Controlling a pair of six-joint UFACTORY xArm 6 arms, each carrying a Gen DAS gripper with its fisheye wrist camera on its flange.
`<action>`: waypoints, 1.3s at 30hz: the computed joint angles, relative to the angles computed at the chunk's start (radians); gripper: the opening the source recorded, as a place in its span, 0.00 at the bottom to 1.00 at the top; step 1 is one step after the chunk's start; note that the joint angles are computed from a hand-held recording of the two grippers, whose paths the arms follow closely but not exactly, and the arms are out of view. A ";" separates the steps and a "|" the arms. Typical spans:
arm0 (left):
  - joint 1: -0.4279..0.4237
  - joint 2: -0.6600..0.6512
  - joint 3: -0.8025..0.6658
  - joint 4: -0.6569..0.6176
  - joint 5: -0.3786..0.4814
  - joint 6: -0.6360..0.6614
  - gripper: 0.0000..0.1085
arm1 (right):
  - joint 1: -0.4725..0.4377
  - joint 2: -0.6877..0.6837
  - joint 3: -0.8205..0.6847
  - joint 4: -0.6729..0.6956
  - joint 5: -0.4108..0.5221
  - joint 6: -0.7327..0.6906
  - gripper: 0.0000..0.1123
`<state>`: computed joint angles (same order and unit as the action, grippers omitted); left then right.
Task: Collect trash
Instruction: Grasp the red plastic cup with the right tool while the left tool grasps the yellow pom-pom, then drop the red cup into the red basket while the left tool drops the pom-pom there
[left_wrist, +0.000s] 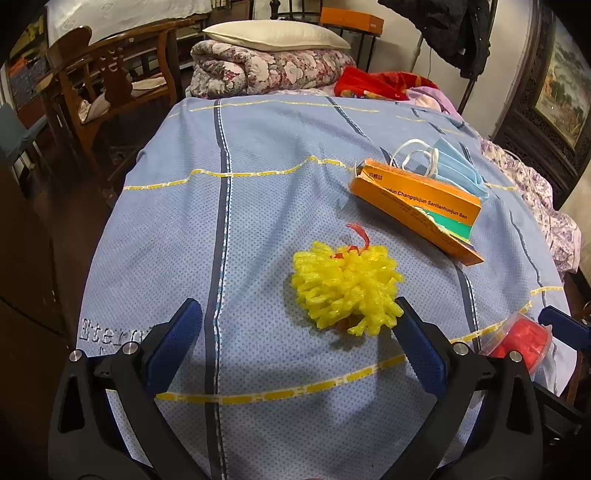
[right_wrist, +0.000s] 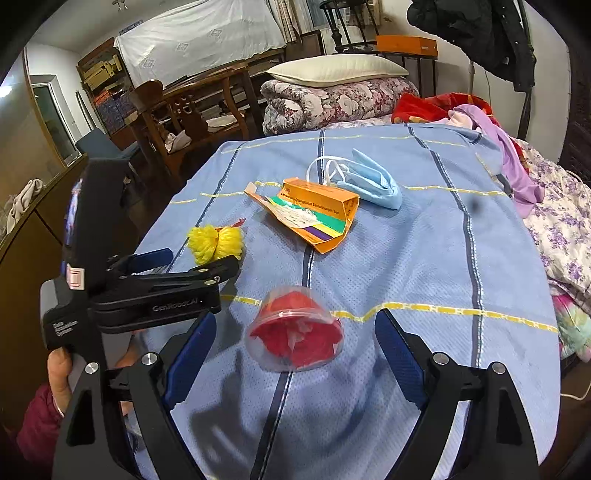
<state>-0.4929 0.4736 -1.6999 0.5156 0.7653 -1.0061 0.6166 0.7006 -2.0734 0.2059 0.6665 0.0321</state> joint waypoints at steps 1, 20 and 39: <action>0.000 -0.001 0.002 0.000 0.000 0.000 0.89 | 0.000 0.005 -0.003 -0.002 0.000 0.002 0.77; 0.048 -0.091 0.169 -0.042 -0.275 -0.049 0.89 | -0.052 -0.280 0.447 0.025 -0.220 0.029 0.51; -0.035 -0.076 0.098 0.006 -0.205 0.021 0.37 | -0.076 -0.393 0.595 0.029 -0.317 0.044 0.51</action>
